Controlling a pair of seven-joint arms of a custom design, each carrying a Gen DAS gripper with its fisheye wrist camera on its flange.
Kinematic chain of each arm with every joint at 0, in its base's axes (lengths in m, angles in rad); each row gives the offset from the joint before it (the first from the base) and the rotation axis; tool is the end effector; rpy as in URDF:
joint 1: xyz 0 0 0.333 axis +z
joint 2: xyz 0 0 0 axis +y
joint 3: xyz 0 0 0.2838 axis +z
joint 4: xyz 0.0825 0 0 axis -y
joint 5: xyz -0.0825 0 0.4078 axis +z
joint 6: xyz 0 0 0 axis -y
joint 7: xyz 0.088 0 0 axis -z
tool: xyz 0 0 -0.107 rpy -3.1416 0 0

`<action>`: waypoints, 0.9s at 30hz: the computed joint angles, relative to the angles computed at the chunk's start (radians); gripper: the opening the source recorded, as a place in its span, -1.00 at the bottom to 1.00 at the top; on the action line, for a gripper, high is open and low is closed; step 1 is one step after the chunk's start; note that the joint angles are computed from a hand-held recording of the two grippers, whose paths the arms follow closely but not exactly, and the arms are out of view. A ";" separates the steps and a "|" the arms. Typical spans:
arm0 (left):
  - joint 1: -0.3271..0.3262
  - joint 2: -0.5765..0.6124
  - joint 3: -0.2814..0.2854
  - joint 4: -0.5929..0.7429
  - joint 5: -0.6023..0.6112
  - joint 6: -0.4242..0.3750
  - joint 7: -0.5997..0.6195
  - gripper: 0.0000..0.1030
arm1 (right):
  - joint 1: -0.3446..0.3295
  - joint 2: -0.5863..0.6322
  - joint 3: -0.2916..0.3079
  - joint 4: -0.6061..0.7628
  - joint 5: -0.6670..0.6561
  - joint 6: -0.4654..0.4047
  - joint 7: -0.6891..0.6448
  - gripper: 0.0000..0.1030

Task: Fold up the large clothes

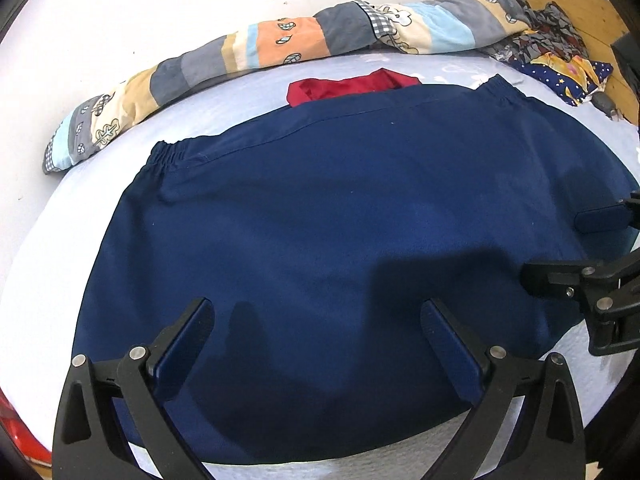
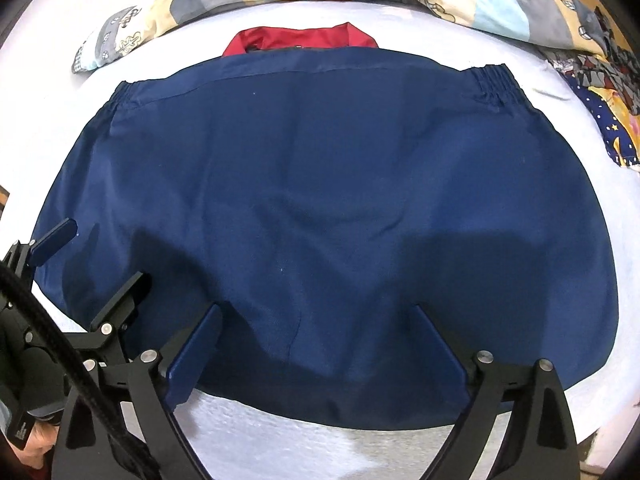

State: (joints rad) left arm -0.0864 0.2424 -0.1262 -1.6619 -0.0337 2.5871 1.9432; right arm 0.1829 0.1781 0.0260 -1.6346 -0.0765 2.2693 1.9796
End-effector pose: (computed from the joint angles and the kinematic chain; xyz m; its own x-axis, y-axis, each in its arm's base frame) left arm 0.6821 -0.1386 0.5069 -0.4621 -0.8700 -0.1717 -0.6435 0.4622 -0.6101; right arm 0.6593 0.1366 0.5230 -0.1391 -0.9841 -0.1108 -0.8856 0.1737 -0.4308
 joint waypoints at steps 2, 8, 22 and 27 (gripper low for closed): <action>-0.001 0.000 0.000 -0.001 0.002 0.000 -0.001 0.99 | 0.000 0.001 0.000 0.000 0.001 0.002 0.002 0.90; -0.005 -0.003 0.002 -0.011 0.013 0.020 -0.005 0.99 | -0.002 -0.002 0.001 -0.006 0.006 0.010 -0.002 0.92; -0.007 -0.015 0.001 -0.026 0.018 0.038 -0.007 0.99 | -0.035 -0.037 -0.020 -0.037 -0.001 0.025 0.052 0.37; -0.005 -0.011 0.002 -0.010 0.020 0.027 0.005 0.99 | -0.032 -0.031 -0.015 -0.029 -0.006 0.025 0.049 0.37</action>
State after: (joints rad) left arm -0.0914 0.2317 -0.1244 -1.6721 -0.0136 2.6143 1.9485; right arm 0.1509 0.1470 0.0107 -1.6632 -0.0825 2.2941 2.0285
